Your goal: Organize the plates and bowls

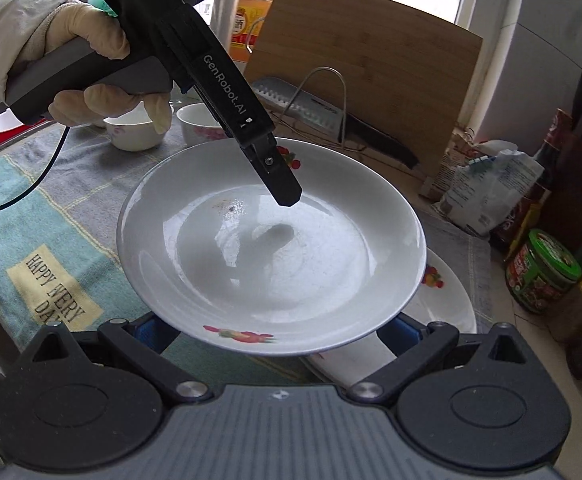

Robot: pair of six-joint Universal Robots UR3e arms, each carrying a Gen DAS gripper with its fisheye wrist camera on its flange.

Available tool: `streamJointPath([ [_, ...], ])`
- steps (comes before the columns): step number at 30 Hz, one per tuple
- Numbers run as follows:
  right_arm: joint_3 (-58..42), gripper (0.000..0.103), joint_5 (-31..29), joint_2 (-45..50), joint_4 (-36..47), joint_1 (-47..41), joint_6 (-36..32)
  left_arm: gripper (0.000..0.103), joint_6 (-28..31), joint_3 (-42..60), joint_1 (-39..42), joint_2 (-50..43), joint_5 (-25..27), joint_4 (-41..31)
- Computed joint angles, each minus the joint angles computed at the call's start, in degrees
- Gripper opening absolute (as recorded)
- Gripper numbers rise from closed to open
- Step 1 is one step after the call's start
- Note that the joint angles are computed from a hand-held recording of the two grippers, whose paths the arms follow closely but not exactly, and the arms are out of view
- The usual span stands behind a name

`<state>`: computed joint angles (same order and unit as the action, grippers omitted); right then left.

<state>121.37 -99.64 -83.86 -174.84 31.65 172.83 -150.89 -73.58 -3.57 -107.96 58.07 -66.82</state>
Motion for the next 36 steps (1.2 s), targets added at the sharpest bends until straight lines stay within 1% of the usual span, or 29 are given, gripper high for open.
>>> streamJointPath([
  [6, 3.11, 0.103, 1.32, -2.41, -0.48, -4.69, -1.43, 0.058, -1.33, 9.74, -4.12, -7.97, 0.58, -0.94],
  [13, 4.30, 0.103, 3.34, -2.51, -0.81, -9.21, -2.58, 0.058, -1.90, 20.83, -6.80, -16.64, 1.17, -3.45],
  [17, 4.17, 0.103, 3.82, -1.78, -0.35, -10.54, -2.45, 0.058, -1.73, 26.88, -7.78, -21.38, 1.32, -5.59],
  [25, 4.10, 0.103, 8.41, -2.32, 1.73, -14.52, -0.33, 0.060, -1.25, 37.29, -8.60, -27.95, 0.57, -10.01],
  [29, 3.19, 0.103, 6.91, -1.48, 2.09, -13.92, -0.74, 0.061, -1.03, 40.35, -8.68, -29.63, 0.20, -11.78],
  [33, 2.93, 0.103, 7.81, -1.81, 3.31, -14.44, -0.22, 0.063, -1.00, 40.84, -8.96, -29.97, 0.37, -11.87],
  [36, 1.89, 0.103, 8.33, -2.01, 5.55, -14.78, 0.16, 0.063, -0.89, 41.21, -9.38, -29.92, 1.48, -12.01],
])
